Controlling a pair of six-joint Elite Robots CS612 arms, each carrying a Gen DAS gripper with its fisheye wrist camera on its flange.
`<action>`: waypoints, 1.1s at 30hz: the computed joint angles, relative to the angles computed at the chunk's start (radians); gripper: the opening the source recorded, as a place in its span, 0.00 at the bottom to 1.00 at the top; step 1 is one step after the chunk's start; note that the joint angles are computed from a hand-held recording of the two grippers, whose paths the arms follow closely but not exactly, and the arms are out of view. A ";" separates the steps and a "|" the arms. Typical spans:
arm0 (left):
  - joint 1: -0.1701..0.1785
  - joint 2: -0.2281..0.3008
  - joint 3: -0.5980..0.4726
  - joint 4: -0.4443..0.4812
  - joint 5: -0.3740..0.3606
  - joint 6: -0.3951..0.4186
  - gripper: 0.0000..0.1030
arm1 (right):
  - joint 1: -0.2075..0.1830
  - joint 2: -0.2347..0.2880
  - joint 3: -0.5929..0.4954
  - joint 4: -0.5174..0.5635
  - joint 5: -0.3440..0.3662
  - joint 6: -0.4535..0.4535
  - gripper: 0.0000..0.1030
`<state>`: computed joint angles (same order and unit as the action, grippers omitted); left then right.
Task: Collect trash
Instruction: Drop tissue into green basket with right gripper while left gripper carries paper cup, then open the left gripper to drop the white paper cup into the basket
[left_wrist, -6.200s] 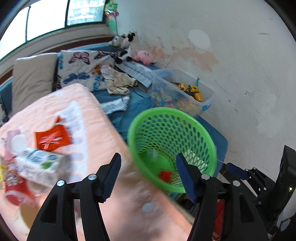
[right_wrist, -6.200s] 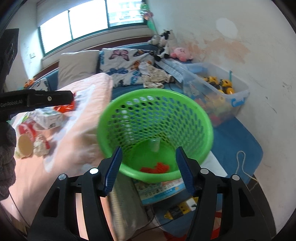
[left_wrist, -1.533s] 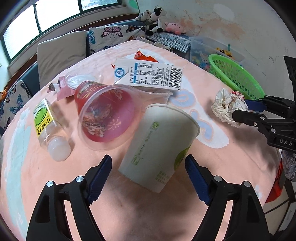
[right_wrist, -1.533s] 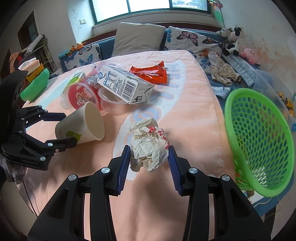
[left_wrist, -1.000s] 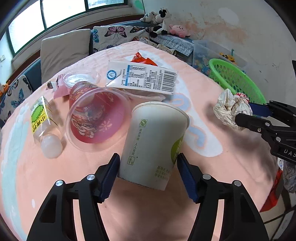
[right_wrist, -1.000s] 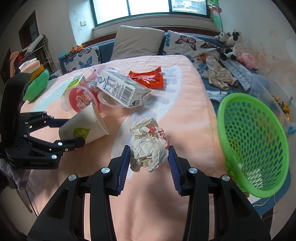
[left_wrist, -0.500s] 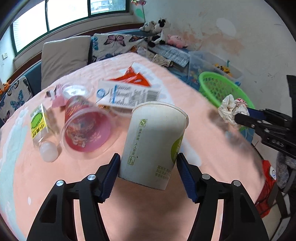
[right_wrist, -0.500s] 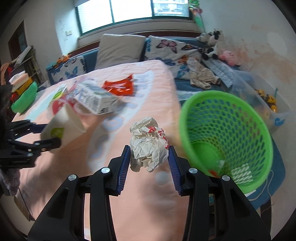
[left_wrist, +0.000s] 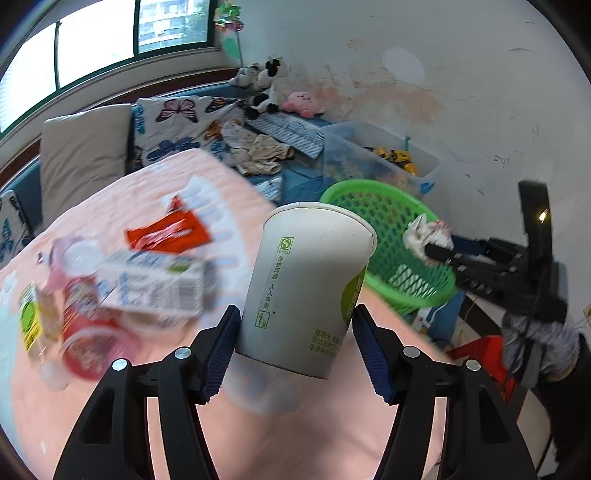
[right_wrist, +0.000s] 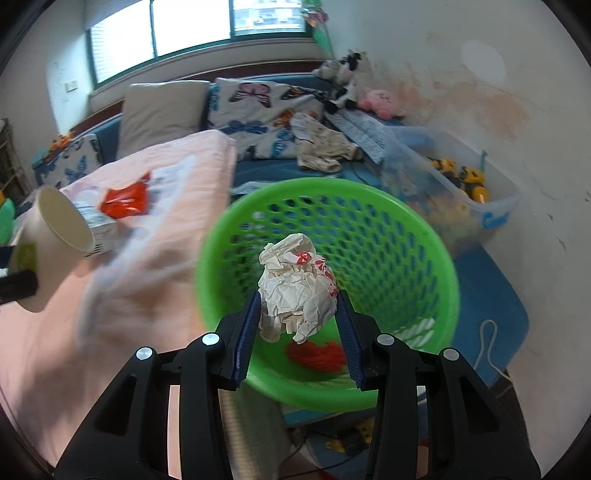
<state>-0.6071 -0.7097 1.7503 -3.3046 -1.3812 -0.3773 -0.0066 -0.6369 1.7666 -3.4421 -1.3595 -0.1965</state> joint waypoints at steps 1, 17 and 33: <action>0.000 0.005 -0.015 0.004 -0.010 0.003 0.59 | -0.004 0.003 -0.005 0.007 -0.002 0.006 0.41; -0.014 0.099 -0.240 0.130 -0.080 0.035 0.59 | -0.041 0.010 0.012 -0.018 -0.004 0.053 0.51; -0.028 0.142 -0.315 0.190 -0.094 0.028 0.68 | -0.057 -0.007 0.051 -0.053 0.021 0.055 0.52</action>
